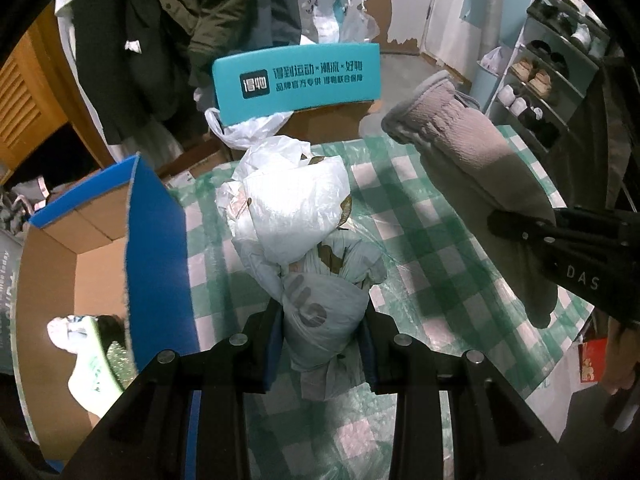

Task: Organize soft objects
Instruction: 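Lift and carry the white bag and grey sock over the box with both tools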

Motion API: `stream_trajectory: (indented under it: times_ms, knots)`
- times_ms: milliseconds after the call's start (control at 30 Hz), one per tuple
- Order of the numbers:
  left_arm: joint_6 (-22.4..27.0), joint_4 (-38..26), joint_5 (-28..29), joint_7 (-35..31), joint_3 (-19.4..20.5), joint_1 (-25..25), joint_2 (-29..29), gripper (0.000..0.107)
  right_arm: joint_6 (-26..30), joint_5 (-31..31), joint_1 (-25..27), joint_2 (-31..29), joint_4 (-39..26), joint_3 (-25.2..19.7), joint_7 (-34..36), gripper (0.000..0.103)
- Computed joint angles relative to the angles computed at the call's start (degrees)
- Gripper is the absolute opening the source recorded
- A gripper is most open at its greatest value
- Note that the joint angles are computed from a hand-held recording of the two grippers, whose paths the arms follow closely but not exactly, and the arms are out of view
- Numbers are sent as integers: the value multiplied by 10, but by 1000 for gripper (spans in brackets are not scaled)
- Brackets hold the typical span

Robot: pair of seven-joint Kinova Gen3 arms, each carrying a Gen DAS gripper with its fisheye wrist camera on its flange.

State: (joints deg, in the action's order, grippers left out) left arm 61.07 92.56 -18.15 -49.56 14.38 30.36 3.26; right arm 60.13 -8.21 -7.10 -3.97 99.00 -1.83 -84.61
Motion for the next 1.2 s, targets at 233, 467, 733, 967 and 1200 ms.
stream_trajectory:
  times_ms: [233,467,733,967,1200]
  knots:
    - [9,10,-13,8,6,-4,-29,33,13,-16,-11,-25,-11,-6,4,15]
    - [11,22,-12,-1,18,-20,-61,33,23,-21,-27,-42,-26,-15,-2,15]
    - [15,35,-3,-13,31,-46,-98,33,29,-33,-46,-56,-41,-21,4,15]
    - [18,40,3,-20,41,-71,-124,33,34,-50,-60,-56,-54,-24,6,15]
    - [25,43,-2,-24,51,-93,-144,33,34,-41,-73,-49,-70,-39,-9,15]
